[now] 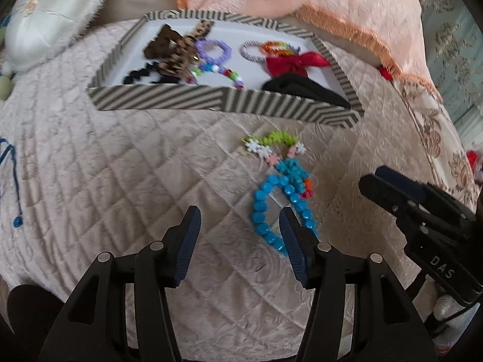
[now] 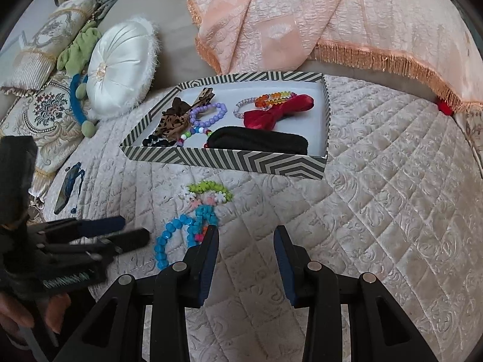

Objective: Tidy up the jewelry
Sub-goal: 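Withdraw both open tools toward the turquoise bracelet and charm bracelet, then grasp the turquoise bead bracelet with the left tool while the right tool grasps the charm bracelet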

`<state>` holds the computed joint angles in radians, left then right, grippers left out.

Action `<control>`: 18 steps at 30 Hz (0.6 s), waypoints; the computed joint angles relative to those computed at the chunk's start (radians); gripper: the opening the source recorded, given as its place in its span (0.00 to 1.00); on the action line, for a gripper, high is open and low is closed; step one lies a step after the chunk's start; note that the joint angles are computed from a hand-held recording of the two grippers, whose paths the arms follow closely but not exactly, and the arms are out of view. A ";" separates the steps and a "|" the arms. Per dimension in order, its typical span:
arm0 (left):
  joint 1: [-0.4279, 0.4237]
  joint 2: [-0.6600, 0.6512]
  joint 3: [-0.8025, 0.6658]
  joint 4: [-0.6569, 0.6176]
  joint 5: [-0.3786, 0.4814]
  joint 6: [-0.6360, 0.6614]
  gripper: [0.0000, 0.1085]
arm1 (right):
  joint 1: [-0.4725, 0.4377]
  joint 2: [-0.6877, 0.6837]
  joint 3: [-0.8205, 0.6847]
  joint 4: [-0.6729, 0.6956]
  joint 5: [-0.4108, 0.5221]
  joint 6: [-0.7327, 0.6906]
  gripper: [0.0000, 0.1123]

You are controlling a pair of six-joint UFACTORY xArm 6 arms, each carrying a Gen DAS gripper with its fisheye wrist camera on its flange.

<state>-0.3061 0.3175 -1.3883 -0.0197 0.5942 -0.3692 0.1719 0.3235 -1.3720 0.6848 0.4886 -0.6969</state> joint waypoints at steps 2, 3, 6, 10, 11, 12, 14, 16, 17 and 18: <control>-0.008 0.025 -0.025 0.048 0.018 -0.038 0.50 | -0.003 0.014 -0.015 0.000 0.008 0.005 0.32; -0.010 0.039 -0.039 0.066 0.028 -0.054 0.50 | -0.004 0.023 -0.026 0.001 0.012 0.009 0.32; -0.015 0.058 -0.051 0.119 0.028 -0.100 0.50 | -0.007 0.045 -0.051 0.000 0.025 0.021 0.32; -0.017 0.075 -0.063 0.188 0.018 -0.141 0.21 | -0.004 0.073 -0.087 -0.016 0.044 0.031 0.32; -0.014 0.075 -0.063 0.190 0.014 -0.140 0.17 | -0.002 0.083 -0.101 -0.018 0.050 0.031 0.32; -0.008 0.073 -0.062 0.167 0.012 -0.123 0.13 | 0.001 0.092 -0.115 -0.017 0.056 0.027 0.32; 0.006 0.059 -0.047 0.112 0.010 -0.080 0.10 | 0.008 0.116 -0.149 -0.020 0.070 0.025 0.32; 0.016 0.044 -0.032 0.099 0.014 -0.069 0.10 | 0.017 0.148 -0.193 -0.032 0.089 0.024 0.32; 0.021 0.030 -0.017 0.101 0.012 -0.069 0.10 | 0.021 0.165 -0.215 -0.041 0.101 0.028 0.32; 0.024 0.019 -0.003 0.104 0.010 -0.072 0.10 | 0.026 0.188 -0.246 -0.056 0.116 0.038 0.32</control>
<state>-0.2817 0.3363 -1.3917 0.0838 0.6039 -0.4409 0.1975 0.5117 -1.6175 0.6284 0.6047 -0.6589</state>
